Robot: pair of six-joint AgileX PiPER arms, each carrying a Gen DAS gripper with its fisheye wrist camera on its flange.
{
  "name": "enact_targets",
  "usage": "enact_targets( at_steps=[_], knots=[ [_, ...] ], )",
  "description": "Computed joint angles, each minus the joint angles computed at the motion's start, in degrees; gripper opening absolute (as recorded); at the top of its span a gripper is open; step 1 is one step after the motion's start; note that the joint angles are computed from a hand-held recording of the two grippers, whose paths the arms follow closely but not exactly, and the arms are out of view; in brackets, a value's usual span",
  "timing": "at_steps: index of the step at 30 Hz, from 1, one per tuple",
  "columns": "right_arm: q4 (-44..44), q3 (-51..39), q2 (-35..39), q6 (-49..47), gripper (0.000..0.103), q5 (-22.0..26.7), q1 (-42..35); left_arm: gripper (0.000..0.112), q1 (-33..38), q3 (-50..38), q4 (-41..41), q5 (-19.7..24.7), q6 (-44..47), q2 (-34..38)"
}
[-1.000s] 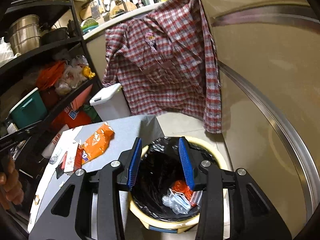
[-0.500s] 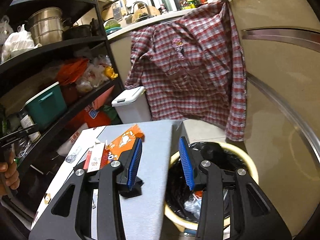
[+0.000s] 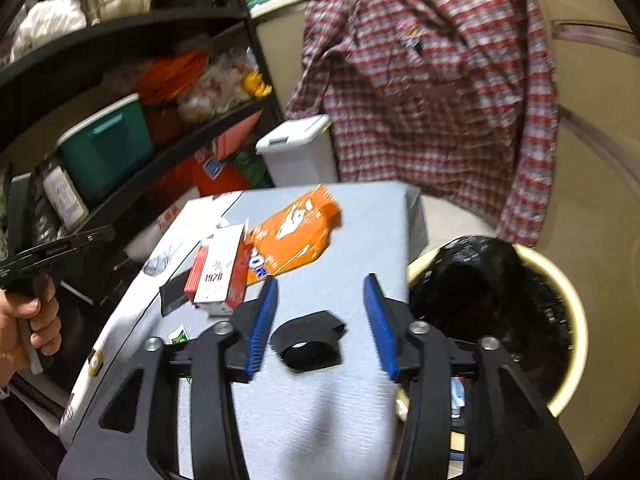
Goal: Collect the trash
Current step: 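Move the left gripper to the black pouch while the right gripper reaches the black fabric band, then close the left gripper on the black pouch while the right gripper grasps the black band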
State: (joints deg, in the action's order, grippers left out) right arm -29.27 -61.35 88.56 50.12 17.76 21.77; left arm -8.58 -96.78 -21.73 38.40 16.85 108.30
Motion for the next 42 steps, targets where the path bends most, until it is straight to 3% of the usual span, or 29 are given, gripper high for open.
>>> enact_targets(
  at_steps=[3,8,10,12,27,30,33,35,38,42],
  knots=[
    [7.0,-2.9,4.3,-7.0,0.055,0.4,0.0,0.031,0.1,-0.7,0.1,0.1,1.0,2.3],
    [11.1,-7.2,10.7,-10.9,0.058,3.7,0.4,0.032,0.5,-2.0,-0.1,0.9,3.4,5.7],
    [14.0,-8.5,12.9,-13.5,0.058,4.6,0.0,0.044,0.8,-2.9,-0.6,2.0,4.0,7.2],
    [15.4,-9.7,14.5,-14.6,0.058,5.9,-0.3,0.064,0.9,-4.0,-0.9,3.3,5.0,9.0],
    [20.0,-12.1,18.1,-17.7,0.058,7.5,-1.8,0.080,-0.8,-9.0,3.5,5.0,6.3,17.4],
    [19.6,-12.4,18.5,-17.8,0.053,7.7,-1.7,0.084,-1.8,-8.7,5.3,4.0,6.4,17.6],
    [20.3,-12.6,18.8,-18.7,0.040,8.1,-1.5,0.084,-2.9,-8.2,8.1,2.6,5.8,17.5],
    [21.4,-12.7,18.9,-20.2,0.024,8.2,-1.7,0.084,-2.7,-9.3,8.0,3.5,5.3,18.0],
    [23.5,-12.3,18.5,-22.7,0.013,7.8,-1.7,0.076,-2.5,-10.8,8.2,4.3,4.9,18.5],
    [23.6,-11.8,17.7,-23.4,0.009,7.2,-1.6,0.058,-2.9,-12.1,8.3,5.6,6.0,18.7]
  ],
)
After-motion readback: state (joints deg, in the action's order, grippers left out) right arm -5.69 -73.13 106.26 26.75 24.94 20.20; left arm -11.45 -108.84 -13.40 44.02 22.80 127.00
